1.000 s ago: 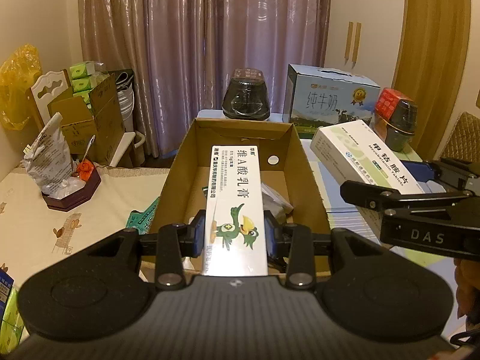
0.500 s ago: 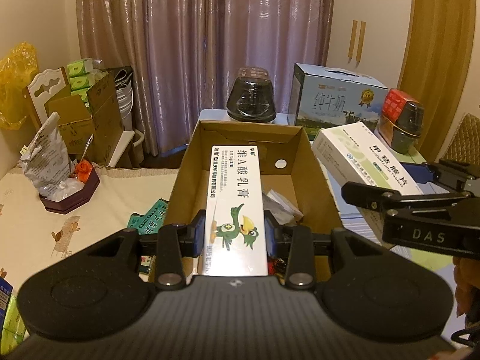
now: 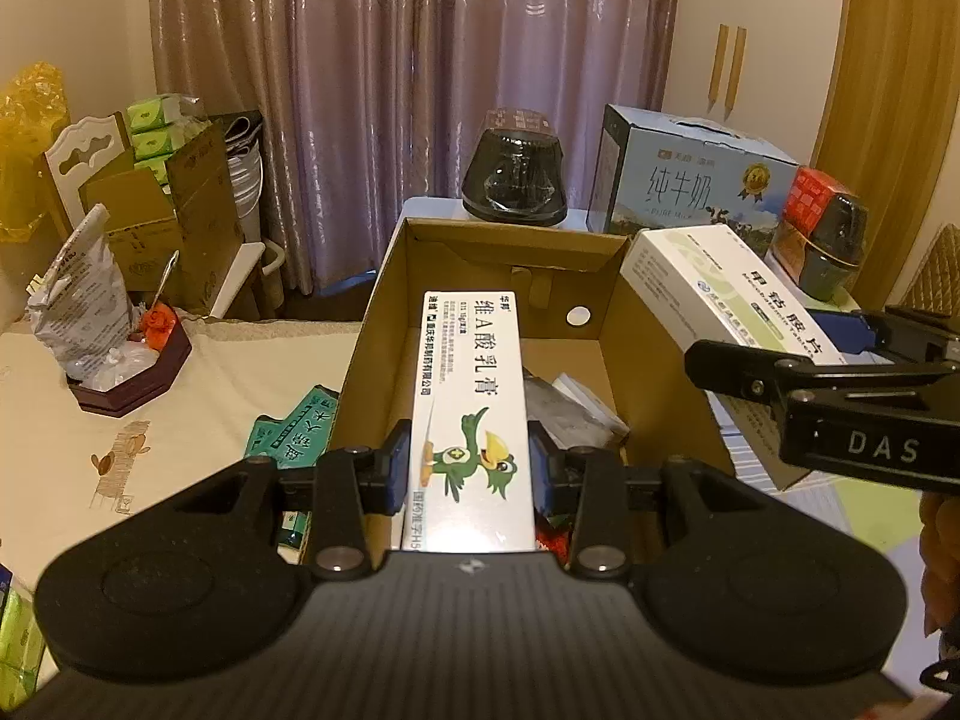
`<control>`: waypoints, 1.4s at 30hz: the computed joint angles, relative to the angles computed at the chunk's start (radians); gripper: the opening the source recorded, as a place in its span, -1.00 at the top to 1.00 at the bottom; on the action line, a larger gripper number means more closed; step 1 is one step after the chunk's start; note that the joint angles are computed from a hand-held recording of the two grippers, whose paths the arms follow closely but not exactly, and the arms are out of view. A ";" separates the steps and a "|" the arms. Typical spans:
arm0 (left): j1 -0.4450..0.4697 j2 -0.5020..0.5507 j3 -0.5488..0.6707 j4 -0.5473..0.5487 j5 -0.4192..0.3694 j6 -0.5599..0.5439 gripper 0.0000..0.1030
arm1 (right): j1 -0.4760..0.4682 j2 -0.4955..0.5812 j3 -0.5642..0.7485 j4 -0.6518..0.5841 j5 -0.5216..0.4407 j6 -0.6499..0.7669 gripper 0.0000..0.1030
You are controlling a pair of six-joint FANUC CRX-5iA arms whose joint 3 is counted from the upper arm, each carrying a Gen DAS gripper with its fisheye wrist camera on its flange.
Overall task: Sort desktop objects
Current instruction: 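Lift and carry both medicine boxes toward the cardboard box, then open the left tool and the right tool to drop both boxes into the box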
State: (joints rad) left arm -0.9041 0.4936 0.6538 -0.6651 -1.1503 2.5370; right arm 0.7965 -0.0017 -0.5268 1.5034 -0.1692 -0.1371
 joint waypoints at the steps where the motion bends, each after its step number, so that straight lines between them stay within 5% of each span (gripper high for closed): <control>1: 0.004 0.004 0.002 0.003 0.005 -0.003 0.36 | 0.002 0.006 0.005 -0.002 -0.003 0.000 -0.32; 6: 0.027 0.008 -0.015 -0.005 0.064 0.006 0.36 | -0.004 0.041 0.031 -0.020 -0.006 0.011 -0.32; 7: 0.033 0.005 -0.028 -0.015 0.090 0.017 0.27 | -0.003 0.048 0.036 -0.027 -0.006 0.016 -0.32; 8: 0.041 0.006 -0.031 -0.013 0.099 0.022 -0.11 | -0.001 0.054 0.041 -0.036 -0.008 0.023 -0.32; 9: 0.046 0.011 -0.027 -0.012 0.094 0.027 -0.23 | -0.002 0.060 0.045 -0.042 -0.008 0.028 -0.32; 29: 0.033 -0.026 -0.064 -0.034 0.035 -0.002 -0.22 | 0.040 0.082 0.075 -0.152 -0.014 0.088 -0.32; 42: 0.016 -0.049 -0.084 -0.079 -0.005 0.007 -0.37 | 0.081 0.112 0.131 -0.361 -0.014 0.202 -0.32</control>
